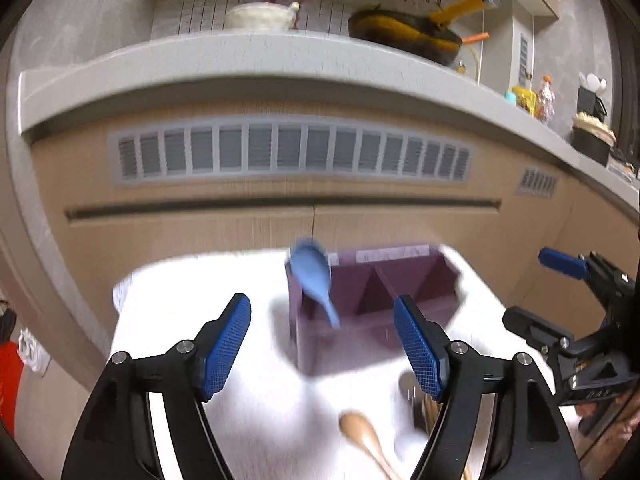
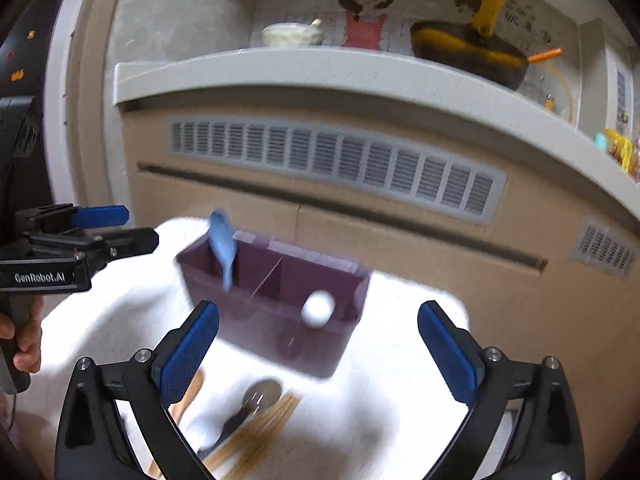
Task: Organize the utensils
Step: 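Move both open grippers back toward the utensil pile, then grasp the wooden spoon with the left gripper while the right grasps the white plastic spoon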
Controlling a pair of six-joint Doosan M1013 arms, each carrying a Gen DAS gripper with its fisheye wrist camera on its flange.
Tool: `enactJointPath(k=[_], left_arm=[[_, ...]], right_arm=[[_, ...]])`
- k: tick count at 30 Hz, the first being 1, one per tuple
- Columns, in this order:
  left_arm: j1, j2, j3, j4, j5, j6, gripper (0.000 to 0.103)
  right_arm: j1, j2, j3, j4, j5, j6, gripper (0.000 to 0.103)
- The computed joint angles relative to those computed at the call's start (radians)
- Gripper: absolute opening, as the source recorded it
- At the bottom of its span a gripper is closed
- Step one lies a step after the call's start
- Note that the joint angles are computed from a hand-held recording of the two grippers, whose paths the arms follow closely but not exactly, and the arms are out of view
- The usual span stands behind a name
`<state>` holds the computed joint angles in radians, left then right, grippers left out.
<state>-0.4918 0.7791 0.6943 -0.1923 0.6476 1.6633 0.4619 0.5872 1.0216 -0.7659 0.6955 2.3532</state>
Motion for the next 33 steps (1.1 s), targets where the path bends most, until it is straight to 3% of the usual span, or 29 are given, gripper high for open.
enactJointPath(k=[6,13,16,18,21,22,24,28,33], left_arm=[[0.001,-0.053,0.146,-0.052,0.038,-0.003,0.074],[-0.001,-0.098,0.264,0.017,0.061,-0.098,0.074],[0.003,-0.109,0.286,0.012,0.090,-0.089,0.074],[0.002,-0.119,0.305,0.040,0.086,-0.105,0.074],[0.006,-0.129,0.319,0.043,0.076,-0.116,0.074],[0.006,-0.133,0.325,0.045,0.066,-0.119,0.074],[0.003,-0.139,0.331,0.057,0.052,-0.123,0.074],[-0.002,-0.147,0.343,0.084,0.038,-0.123,0.074],[-0.001,-0.132,0.321,0.055,0.074,-0.109,0.074]], right_arm=[[0.007,-0.017,0.071,0.160,0.015,-0.068,0.099],[0.022,-0.012,0.113,0.282,0.046,-0.158,0.096],[0.028,-0.006,0.109,0.325,0.068,-0.214,0.083],[0.028,0.006,0.089,0.354,0.091,-0.254,0.063],[0.019,0.026,0.059,0.472,0.108,-0.336,0.040],[0.014,0.034,0.048,0.516,0.113,-0.365,0.036],[0.007,0.051,0.022,0.576,0.126,-0.398,0.033],[0.016,0.081,-0.027,0.534,0.162,-0.373,0.033],[0.018,0.112,-0.078,0.495,0.212,-0.355,0.033]])
